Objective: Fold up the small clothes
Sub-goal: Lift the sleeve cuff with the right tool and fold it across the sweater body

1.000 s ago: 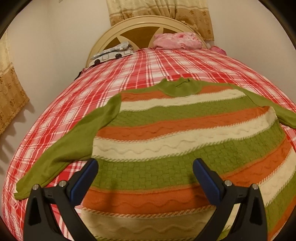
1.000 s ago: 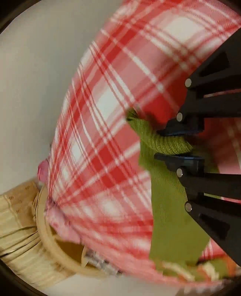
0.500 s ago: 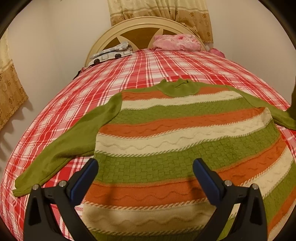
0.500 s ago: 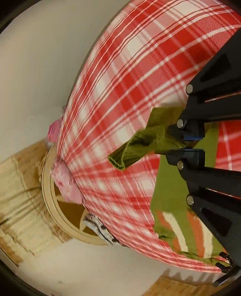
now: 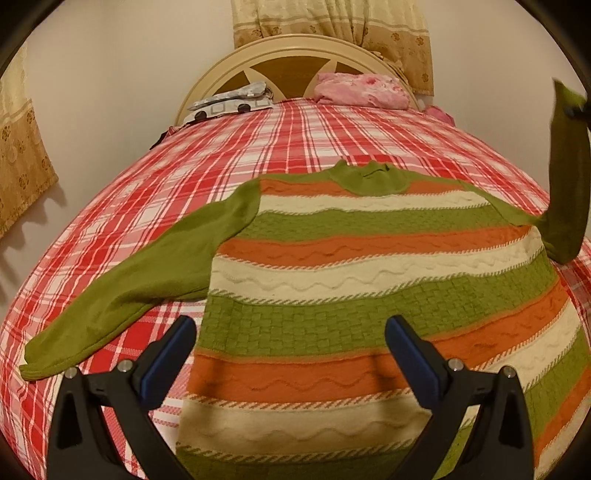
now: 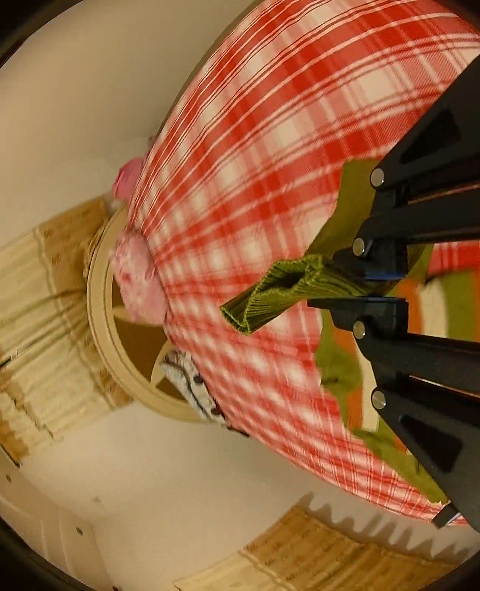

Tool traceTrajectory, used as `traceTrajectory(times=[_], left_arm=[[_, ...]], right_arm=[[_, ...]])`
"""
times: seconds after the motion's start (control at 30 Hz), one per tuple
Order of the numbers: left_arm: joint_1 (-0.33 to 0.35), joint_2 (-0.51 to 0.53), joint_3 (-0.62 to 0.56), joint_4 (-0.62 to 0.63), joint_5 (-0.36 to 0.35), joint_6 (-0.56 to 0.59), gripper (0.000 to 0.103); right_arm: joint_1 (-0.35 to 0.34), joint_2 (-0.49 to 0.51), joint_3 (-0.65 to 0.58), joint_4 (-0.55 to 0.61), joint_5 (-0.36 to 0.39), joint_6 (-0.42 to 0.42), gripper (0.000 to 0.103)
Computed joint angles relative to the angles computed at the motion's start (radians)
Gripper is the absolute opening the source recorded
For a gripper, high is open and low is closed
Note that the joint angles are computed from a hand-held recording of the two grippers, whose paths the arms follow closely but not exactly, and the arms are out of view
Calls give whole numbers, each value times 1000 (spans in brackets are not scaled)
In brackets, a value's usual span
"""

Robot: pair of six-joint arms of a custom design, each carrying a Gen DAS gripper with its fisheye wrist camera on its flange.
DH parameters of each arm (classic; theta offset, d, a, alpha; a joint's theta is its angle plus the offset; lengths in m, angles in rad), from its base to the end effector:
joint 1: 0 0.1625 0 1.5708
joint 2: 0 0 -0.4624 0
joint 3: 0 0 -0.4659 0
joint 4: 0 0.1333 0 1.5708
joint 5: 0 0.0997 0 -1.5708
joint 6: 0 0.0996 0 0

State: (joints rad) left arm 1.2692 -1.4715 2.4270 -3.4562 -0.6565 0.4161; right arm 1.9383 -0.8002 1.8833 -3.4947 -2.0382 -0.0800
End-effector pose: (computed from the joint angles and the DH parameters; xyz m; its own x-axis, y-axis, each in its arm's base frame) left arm 0.0769 -0.4670 0.2857 -0.6338 -0.1580 -0.7572 0.4743 0.6940 -0.5417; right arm 0.3244 -0.5964 0.0977 -0.9316 -0.0571 0.3591 -0.3150 0.6198 -0.7188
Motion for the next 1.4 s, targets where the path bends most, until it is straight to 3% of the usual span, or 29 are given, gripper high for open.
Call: traceTrajectory(times=[0.23,0.47,0.87,1.4], left_arm=[[25,-34,6,16,-20,-15,103],[50,-72,9,23,-35,-21,103],[101,-98,-1,35,-34,-39,103],[116,-106,7,32,-10,-42,103]], right_arm=[[94,121,-189,94,31,-43,5],[135,270,-351,191,81,-62,5],[139,517,-544,314,140,-41,5],[106,661,-626,433,198,28,5]])
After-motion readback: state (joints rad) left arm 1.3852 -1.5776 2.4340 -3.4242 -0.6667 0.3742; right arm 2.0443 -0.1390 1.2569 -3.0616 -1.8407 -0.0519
